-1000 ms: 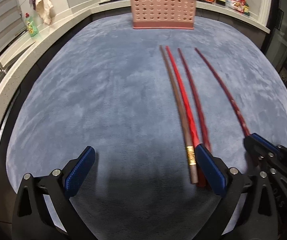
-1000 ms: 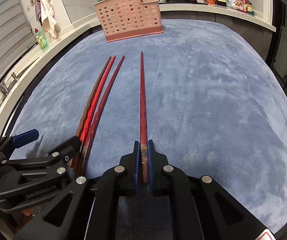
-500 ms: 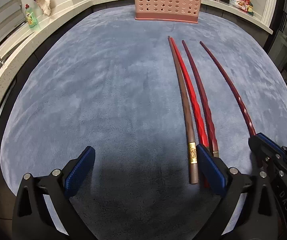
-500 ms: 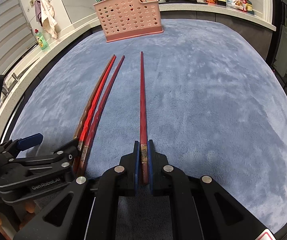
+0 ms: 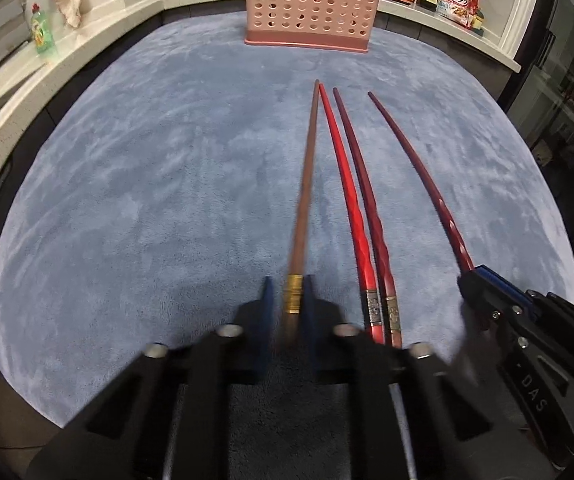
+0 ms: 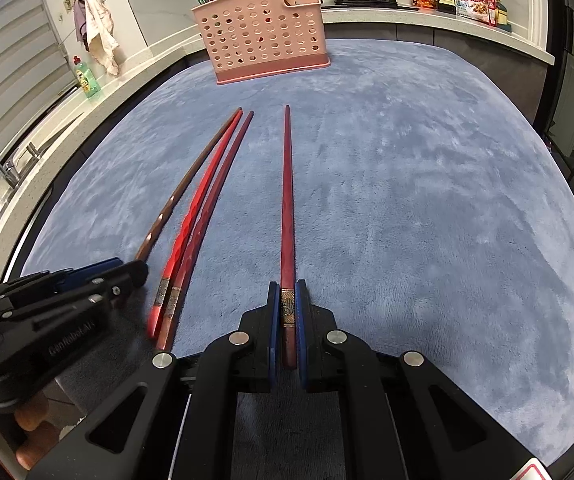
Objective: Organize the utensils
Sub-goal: 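Lift both held chopsticks and carry them toward the pink holder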
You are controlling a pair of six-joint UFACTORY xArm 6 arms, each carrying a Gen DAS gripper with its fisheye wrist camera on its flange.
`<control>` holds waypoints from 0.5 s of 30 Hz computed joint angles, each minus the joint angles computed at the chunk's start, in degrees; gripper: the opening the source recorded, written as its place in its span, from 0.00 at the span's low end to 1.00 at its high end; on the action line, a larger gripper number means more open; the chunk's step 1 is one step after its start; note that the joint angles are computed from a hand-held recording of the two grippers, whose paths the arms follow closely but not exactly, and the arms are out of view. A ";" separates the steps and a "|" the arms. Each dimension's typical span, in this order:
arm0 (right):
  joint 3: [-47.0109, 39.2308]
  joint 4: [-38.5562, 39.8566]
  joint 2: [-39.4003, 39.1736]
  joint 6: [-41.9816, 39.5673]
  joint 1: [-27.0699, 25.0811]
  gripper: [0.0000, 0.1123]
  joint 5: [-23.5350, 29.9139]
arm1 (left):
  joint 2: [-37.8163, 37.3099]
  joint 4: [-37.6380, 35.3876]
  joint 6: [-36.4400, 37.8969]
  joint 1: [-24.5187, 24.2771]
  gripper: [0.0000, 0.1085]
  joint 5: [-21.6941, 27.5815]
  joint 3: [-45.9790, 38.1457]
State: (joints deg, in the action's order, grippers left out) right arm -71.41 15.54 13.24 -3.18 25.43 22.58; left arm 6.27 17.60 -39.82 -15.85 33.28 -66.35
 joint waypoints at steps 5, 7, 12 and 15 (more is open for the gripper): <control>-0.07 0.28 -0.95 -0.54 -0.02 0.06 0.40 | -0.30 -2.75 2.20 0.33 0.06 0.26 -0.12; -0.41 0.72 -1.34 -1.08 -0.09 0.06 0.55 | -0.60 -3.64 2.80 0.48 0.06 0.81 -0.48; -2.86 -0.02 -2.04 -1.37 -0.45 0.06 0.93 | -1.99 -2.31 2.73 1.05 0.06 1.76 -1.87; -5.75 -0.41 -1.68 -1.78 -0.86 0.06 0.89 | -2.39 -0.79 2.42 1.71 0.06 2.57 -3.85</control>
State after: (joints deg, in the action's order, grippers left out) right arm -77.16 15.13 11.56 -4.96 24.57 23.47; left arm 3.89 16.81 -37.40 -14.13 35.85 -70.20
